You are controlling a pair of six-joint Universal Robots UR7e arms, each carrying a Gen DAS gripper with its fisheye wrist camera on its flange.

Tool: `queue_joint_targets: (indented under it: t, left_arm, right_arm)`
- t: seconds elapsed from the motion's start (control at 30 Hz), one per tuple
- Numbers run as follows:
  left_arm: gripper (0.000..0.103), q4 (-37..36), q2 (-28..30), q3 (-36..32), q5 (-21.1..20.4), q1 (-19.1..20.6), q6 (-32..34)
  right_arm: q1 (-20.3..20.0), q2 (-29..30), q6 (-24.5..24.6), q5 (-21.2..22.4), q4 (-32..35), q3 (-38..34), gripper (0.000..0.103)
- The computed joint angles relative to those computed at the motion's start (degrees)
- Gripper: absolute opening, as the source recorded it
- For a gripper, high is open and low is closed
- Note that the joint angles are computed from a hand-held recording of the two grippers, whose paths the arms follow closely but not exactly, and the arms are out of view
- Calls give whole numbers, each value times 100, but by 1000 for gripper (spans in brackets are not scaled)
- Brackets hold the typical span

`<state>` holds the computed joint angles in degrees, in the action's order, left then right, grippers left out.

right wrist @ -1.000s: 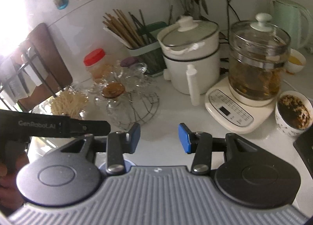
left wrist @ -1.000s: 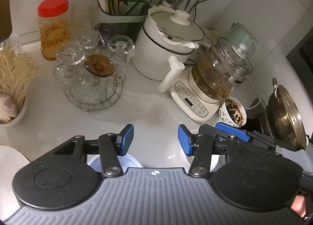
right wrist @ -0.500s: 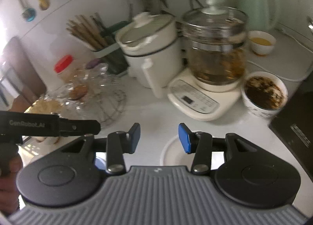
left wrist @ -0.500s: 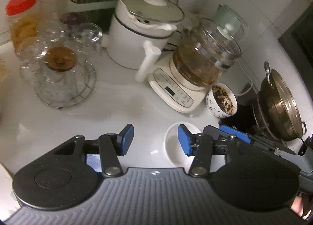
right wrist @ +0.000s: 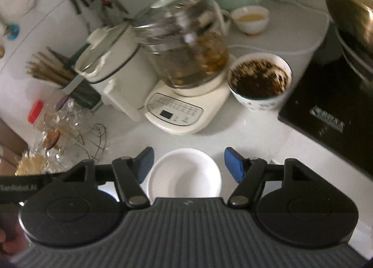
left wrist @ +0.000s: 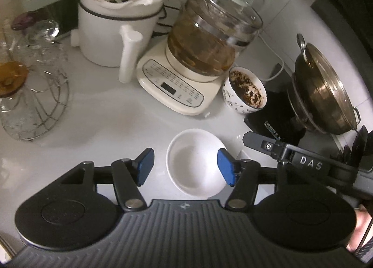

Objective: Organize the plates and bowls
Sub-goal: 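Move the left gripper to the small white ceramic bowl and grasp its rim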

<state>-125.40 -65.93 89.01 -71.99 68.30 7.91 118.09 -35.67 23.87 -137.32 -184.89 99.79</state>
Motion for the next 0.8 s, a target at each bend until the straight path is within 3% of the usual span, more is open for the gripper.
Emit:
queue_joint_targets:
  t: [0.3, 0.5, 0.8]
  left_arm:
    - [66, 325, 423, -266, -31, 61, -182]
    - [66, 452, 651, -406, 51, 187, -565]
    - [65, 310, 768, -352, 135, 235, -698]
  right_arm:
    - [-378, -325, 766, 517, 681, 248, 69]
    - [-632, -319, 694, 1125, 694, 279, 68]
    - [-861, -300, 693, 1483, 1013, 211, 49]
